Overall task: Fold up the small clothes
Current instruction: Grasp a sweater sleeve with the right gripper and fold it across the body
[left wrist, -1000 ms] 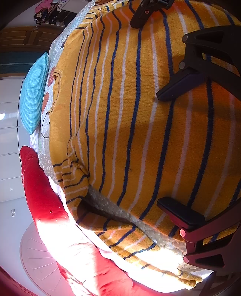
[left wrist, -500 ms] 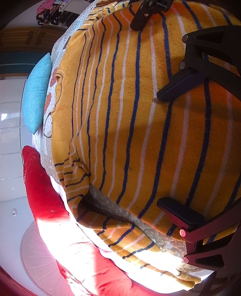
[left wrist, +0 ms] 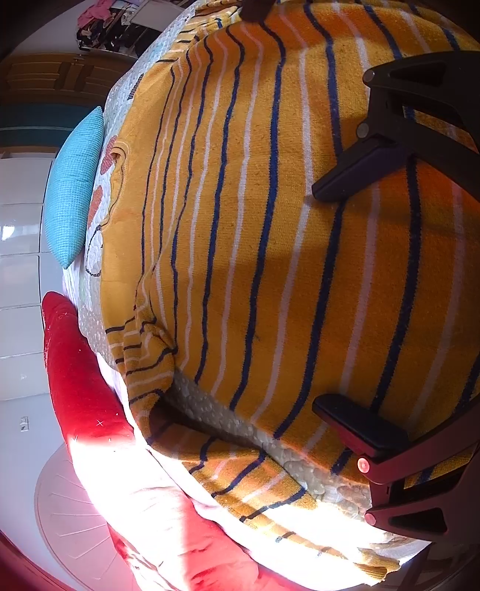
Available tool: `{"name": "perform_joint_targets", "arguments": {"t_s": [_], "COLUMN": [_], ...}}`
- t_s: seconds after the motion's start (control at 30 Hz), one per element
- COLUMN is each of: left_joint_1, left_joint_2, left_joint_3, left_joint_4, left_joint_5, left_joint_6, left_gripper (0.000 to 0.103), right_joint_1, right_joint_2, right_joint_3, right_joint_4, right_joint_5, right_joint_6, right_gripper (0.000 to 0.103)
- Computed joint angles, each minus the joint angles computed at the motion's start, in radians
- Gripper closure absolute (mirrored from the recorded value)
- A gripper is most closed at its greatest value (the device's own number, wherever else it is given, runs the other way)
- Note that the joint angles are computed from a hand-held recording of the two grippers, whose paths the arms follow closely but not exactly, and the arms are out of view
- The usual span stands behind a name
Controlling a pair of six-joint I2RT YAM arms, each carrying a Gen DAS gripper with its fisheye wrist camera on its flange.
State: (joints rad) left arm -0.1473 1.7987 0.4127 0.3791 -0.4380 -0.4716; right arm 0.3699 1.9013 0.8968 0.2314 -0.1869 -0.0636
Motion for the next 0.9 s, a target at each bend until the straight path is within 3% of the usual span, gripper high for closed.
{"name": "perform_joint_targets", "arguments": {"t_s": [0.1, 0.27, 0.37, 0.47, 0.53, 0.57, 0.6, 0.63, 0.67, 0.77, 0.9], "left_joint_1": [0.002, -0.009, -0.015, -0.017, -0.018, -0.018, -0.018, -0.018, -0.018, -0.018, -0.016], "left_joint_2": [0.001, 0.005, 0.005, 0.005, 0.006, 0.006, 0.006, 0.006, 0.006, 0.006, 0.006], "left_joint_3": [-0.002, -0.002, -0.001, -0.001, -0.001, 0.000, -0.001, -0.001, -0.001, -0.001, -0.001], "left_joint_4": [0.006, 0.005, 0.004, 0.002, 0.002, 0.002, 0.002, 0.002, 0.002, 0.002, 0.004], "left_joint_5": [0.003, -0.015, -0.023, -0.024, -0.024, -0.024, -0.024, -0.024, -0.024, -0.024, -0.021], "left_joint_6": [0.000, -0.006, -0.011, -0.013, -0.014, -0.015, -0.014, -0.014, -0.014, -0.014, -0.014], "left_gripper": [0.000, 0.000, 0.000, 0.000, 0.000, 0.000, 0.000, 0.000, 0.000, 0.000, 0.000], "right_joint_1": [-0.088, -0.274, -0.294, -0.225, -0.207, -0.220, -0.238, -0.258, -0.270, -0.378, -0.570], "right_joint_2": [-0.144, -0.181, -0.202, -0.187, -0.145, -0.136, -0.129, -0.133, -0.135, -0.201, -0.240], "right_joint_3": [-0.082, -0.114, -0.192, -0.281, -0.291, -0.272, -0.245, -0.216, -0.197, -0.159, -0.088], "right_joint_4": [-0.044, -0.207, -0.204, -0.071, -0.004, -0.015, -0.039, -0.076, -0.083, -0.131, -0.157], "right_joint_5": [0.030, -0.041, -0.083, 0.041, 0.077, 0.045, 0.009, -0.024, -0.049, -0.188, -0.239], "right_joint_6": [-0.110, -0.255, -0.343, -0.411, -0.407, -0.385, -0.357, -0.329, -0.293, -0.191, -0.054], "right_gripper": [0.017, 0.017, 0.017, 0.017, 0.025, 0.040, 0.073, 0.090, 0.095, 0.095, 0.095]}}
